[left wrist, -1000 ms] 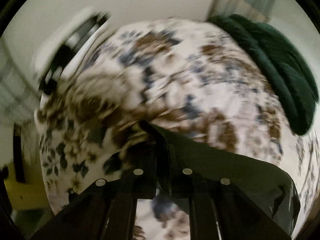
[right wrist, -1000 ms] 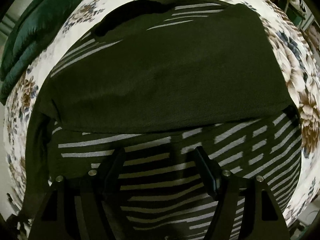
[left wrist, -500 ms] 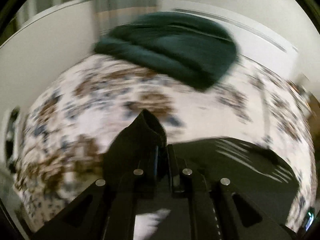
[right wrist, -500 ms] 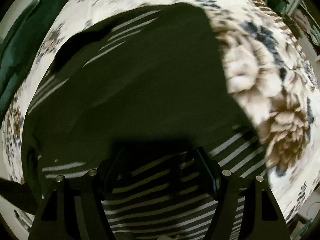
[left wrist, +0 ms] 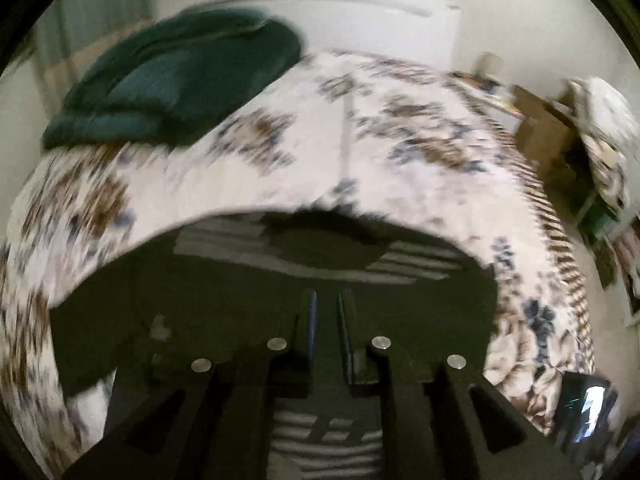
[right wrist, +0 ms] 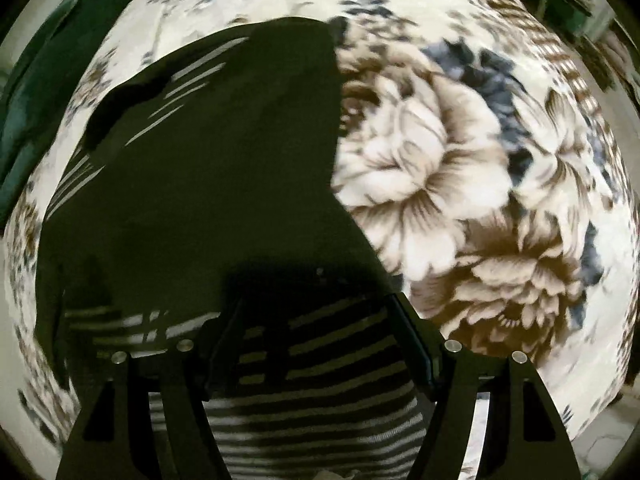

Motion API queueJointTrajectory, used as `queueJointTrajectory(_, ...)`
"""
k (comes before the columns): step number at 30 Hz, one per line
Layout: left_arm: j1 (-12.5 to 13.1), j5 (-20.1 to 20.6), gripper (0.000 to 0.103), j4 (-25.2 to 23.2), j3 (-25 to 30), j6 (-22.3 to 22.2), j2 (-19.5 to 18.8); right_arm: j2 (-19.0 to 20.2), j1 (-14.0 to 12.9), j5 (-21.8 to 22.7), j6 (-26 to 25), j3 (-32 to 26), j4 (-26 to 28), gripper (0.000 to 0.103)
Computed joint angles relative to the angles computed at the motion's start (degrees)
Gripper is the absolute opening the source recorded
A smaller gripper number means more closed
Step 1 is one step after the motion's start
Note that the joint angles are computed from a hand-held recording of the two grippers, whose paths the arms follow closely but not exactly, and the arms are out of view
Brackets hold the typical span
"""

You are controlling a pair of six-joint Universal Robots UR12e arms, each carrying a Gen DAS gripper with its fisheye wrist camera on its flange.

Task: Fold small clothes

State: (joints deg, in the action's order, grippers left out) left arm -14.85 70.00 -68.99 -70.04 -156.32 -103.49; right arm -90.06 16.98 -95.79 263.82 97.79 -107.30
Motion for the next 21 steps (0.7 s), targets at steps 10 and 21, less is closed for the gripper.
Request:
queueJointTrajectory(10, 9.9, 17.7, 0.074, 3.3, -1.2, -11.5, -1.5, 9.6, 1.2, 5.1, -13.7, -12.0, -6.4, 0.073)
queueJointTrajectory(21, 16.5, 26.6, 0.074, 3.6, 0.8, -16.1, -6.0, 34.0, -0.3, 15.2, -16.3, -38.2, -8.5, 0.073)
